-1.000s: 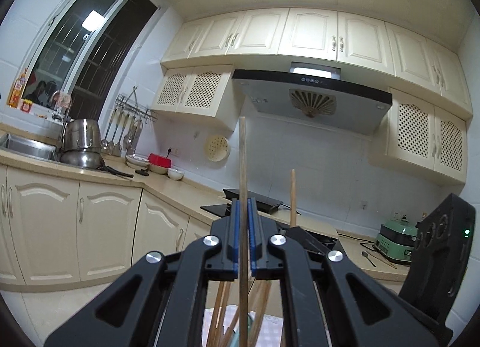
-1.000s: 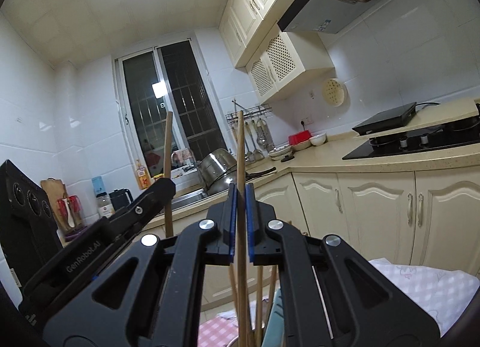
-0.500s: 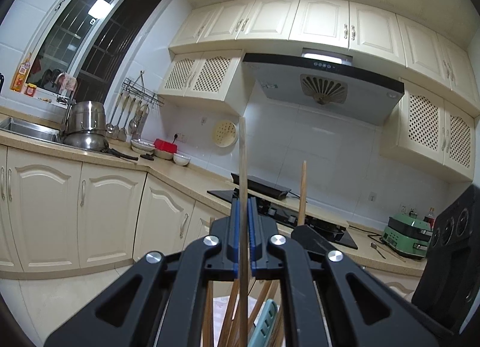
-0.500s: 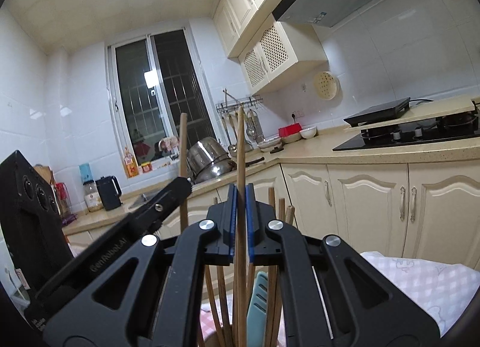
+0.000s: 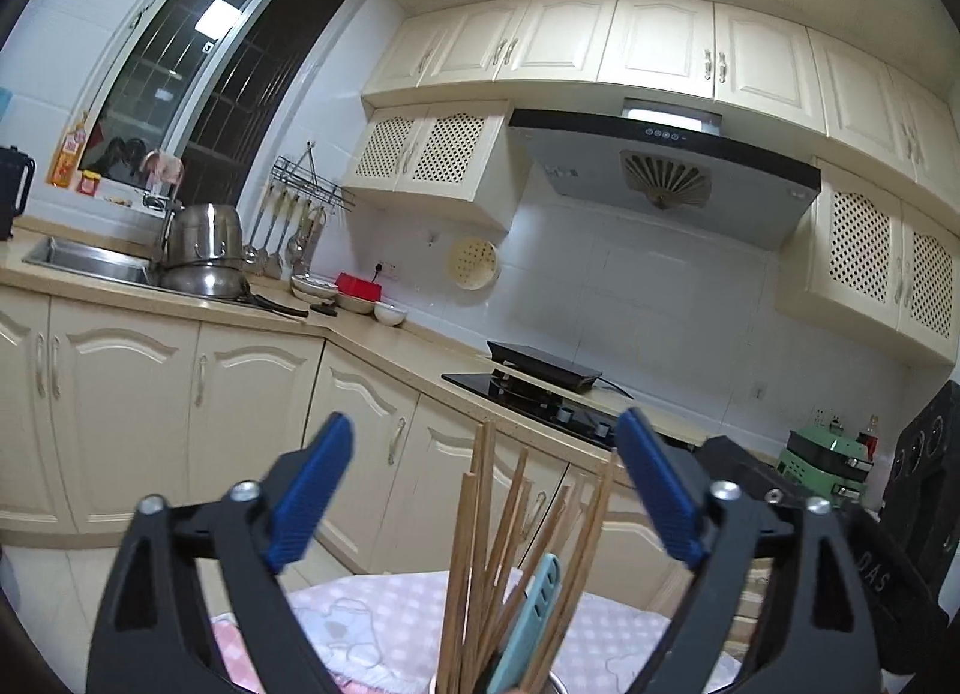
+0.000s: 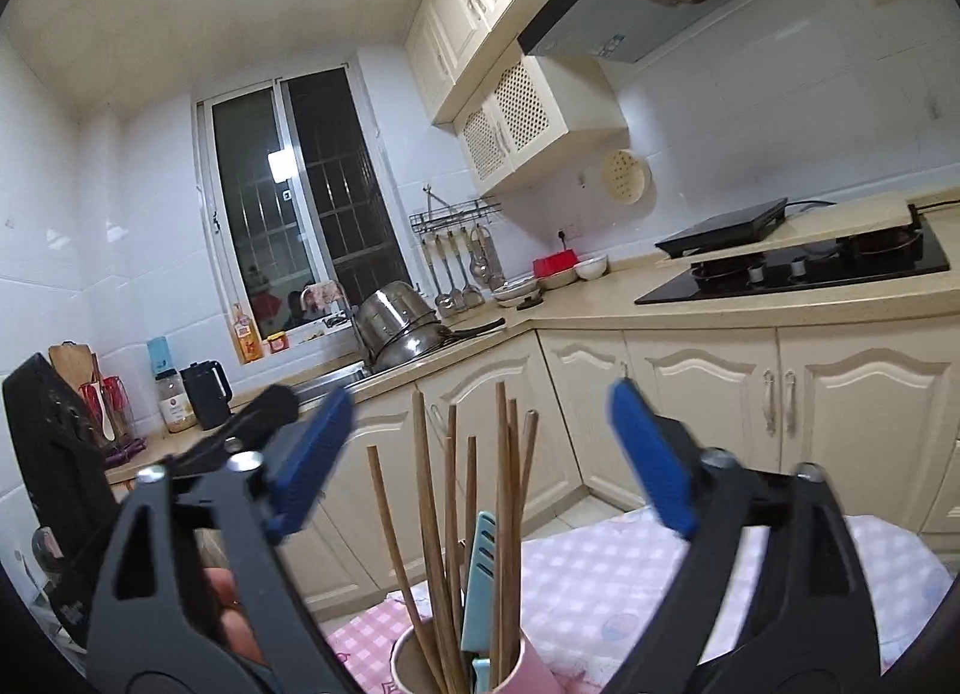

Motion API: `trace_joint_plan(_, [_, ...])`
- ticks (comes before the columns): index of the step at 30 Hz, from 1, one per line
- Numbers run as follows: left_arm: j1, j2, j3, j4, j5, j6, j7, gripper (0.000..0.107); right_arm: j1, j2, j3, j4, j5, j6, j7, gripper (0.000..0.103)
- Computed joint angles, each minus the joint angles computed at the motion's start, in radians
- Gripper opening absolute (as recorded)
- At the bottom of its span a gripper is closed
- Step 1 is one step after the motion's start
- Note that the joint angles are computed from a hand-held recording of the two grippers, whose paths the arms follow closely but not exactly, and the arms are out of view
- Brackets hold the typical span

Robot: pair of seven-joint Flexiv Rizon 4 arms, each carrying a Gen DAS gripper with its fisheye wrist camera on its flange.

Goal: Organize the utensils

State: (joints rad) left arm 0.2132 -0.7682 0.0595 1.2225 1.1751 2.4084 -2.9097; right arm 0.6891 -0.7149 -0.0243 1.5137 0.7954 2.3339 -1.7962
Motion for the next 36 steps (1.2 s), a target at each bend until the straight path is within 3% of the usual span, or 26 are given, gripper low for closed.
trace_joint_plan(2, [-0.006,0.038,0.017,0.033,0.027,-0.016,-0.009,0.098,0.011,0.027,-0.002,0.021,0.035,0.003,-0.022,0.097])
trace_joint_plan(9, [0.009,0.180,0.037,0.212,0.060,-0.073,0.069,0.099,0.050,0.133,-0.008,0.067,0.230,-0.059,-0.193,0.097])
trace_joint_plan(13, [0.032,0.254,0.031,0.292,0.130,-0.112,0.050,0.098,0.062,0.202,-0.005,0.075,0.425,-0.121,-0.385,0.097])
trace_joint_plan(21, [0.094,0.344,0.036,0.520,0.102,-0.112,0.211,0.099,0.001,0.255,0.083,0.062,0.806,-0.150,-0.803,0.097])
trace_joint_plan(30, [0.176,0.416,0.044,0.749,0.036,-0.016,0.401,0.099,-0.010,0.246,0.231,0.142,0.788,-0.005,-0.736,0.097])
trace_joint_plan(36, [0.206,0.537,0.094,0.923,0.009,0.062,0.535,0.099,0.025,0.265,0.335,0.138,0.790,0.167,-0.806,0.097])
